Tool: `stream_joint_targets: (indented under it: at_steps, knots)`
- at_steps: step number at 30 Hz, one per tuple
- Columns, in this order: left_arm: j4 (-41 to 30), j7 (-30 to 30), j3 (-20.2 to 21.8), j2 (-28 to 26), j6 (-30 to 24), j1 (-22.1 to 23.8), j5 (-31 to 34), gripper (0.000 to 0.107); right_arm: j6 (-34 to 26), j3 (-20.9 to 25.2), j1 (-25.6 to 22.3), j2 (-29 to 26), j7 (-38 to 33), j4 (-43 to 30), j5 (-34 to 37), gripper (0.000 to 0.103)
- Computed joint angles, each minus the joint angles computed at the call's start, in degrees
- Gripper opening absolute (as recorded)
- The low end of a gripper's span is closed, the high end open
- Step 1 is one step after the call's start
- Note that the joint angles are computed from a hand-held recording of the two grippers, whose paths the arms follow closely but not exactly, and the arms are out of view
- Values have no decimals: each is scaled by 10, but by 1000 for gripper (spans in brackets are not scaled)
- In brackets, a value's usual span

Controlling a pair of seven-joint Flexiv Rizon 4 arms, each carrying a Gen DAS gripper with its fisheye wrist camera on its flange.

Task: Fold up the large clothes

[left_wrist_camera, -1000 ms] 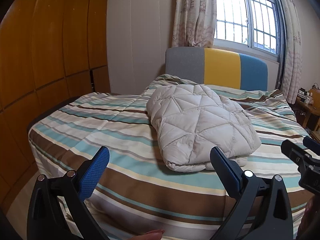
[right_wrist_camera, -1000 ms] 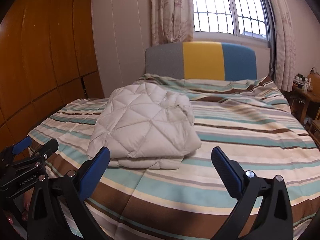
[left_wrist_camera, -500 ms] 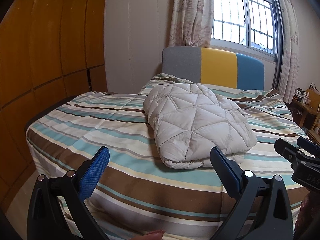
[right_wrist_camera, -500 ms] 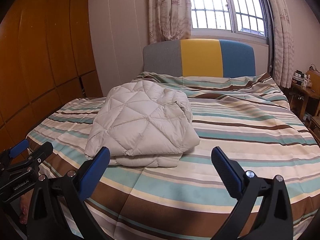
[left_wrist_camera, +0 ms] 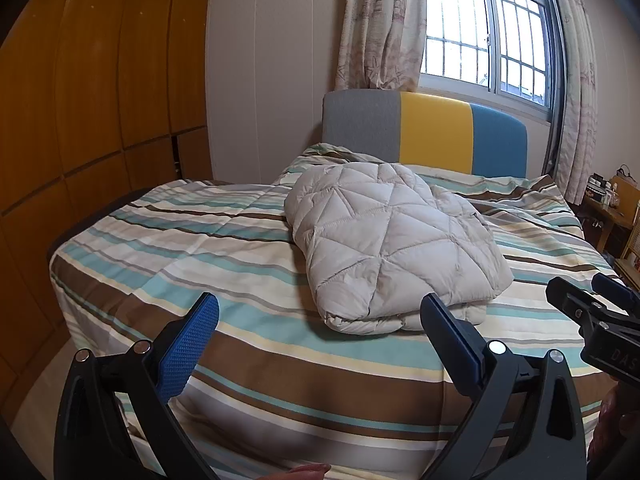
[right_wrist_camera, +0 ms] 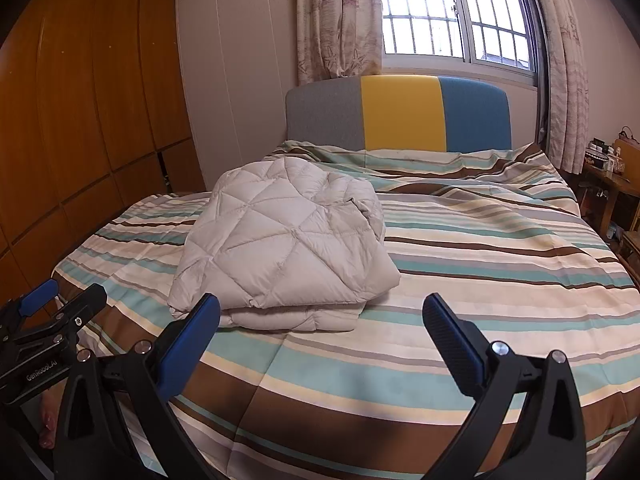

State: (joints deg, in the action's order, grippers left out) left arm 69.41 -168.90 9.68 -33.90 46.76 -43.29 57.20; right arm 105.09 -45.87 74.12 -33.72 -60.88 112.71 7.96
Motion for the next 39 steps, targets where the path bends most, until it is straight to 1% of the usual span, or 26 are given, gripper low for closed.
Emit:
stream_joint_targets:
  at_steps: [32,39]
  knots:
    - [1,14,-1,-4,5,4,-14,100,-8,8,-6,1,2,-1,-14,101]
    - [4,20,-1,-5,18,7,-19,100,-9,10,-9,2,4,0,-17,101]
